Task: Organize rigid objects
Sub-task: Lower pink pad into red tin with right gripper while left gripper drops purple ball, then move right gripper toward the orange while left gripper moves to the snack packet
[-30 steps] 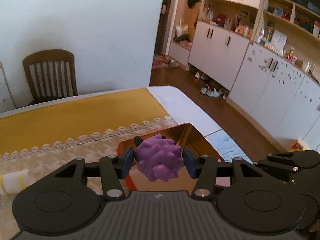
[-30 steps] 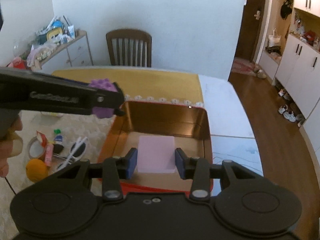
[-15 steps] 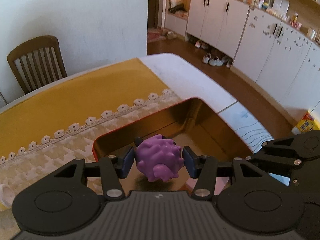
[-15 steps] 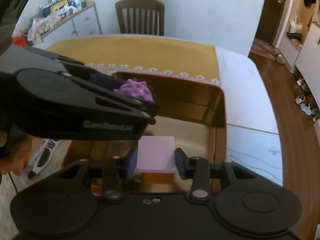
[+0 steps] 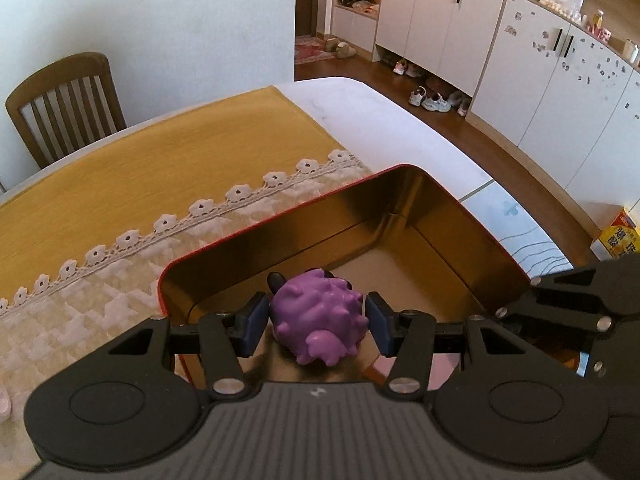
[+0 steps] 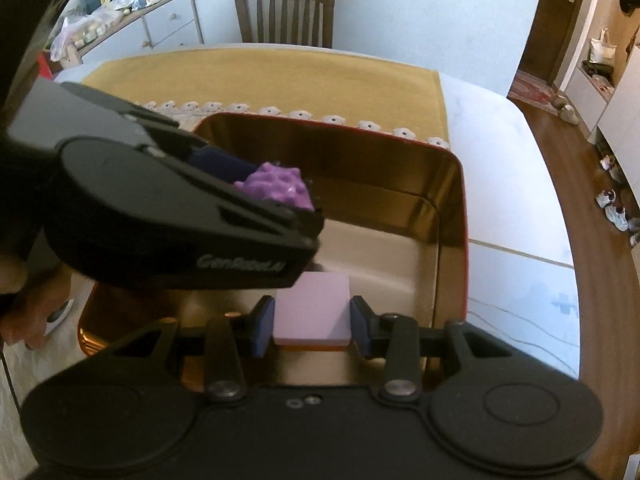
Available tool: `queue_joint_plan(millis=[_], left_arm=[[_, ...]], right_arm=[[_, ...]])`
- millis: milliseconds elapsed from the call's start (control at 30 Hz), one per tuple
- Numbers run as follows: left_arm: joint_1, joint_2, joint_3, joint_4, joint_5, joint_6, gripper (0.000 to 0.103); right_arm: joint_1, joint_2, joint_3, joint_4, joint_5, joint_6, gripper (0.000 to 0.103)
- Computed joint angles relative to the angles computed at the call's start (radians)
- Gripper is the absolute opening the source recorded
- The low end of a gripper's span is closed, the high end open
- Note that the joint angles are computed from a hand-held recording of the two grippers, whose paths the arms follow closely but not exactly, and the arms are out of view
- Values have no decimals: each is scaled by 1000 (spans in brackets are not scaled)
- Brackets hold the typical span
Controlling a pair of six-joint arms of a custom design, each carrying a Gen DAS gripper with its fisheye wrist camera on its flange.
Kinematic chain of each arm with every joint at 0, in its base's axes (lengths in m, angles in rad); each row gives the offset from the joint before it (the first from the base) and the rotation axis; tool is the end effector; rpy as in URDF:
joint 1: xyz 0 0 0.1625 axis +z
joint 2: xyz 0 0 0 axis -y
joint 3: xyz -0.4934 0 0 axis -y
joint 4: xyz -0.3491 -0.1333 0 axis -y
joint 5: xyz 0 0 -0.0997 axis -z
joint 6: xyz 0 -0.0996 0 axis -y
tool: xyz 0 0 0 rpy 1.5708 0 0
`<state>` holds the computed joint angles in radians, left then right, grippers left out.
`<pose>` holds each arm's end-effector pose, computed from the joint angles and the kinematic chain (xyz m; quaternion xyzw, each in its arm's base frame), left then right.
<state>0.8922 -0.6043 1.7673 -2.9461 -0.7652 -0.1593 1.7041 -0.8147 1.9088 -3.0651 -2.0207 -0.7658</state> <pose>-0.2524 -0.6398 0.0759 0.1947 0.8948 -0.2476 0.3164 0.1723 -0.6080 0.1675 0.3752 -0.8797 0.1162 0.2680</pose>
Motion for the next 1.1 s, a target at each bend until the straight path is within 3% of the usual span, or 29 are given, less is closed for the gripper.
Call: queue_joint_plan(millis=[367, 533, 833, 1100], left_arm=[[-3, -12, -8, 52, 15, -75, 53], [-19, -28, 19, 28, 28, -78, 57], [-57, -83, 100, -60, 40, -81, 59], [-103, -147, 201, -135, 53, -119, 69]], right_arm=[[-7, -7, -7, 46, 12, 22, 44], [-5, -22, 5, 44, 29, 27, 58], [8, -58, 30, 30, 37, 44, 64], [20, -99, 63, 2, 61, 46, 69]])
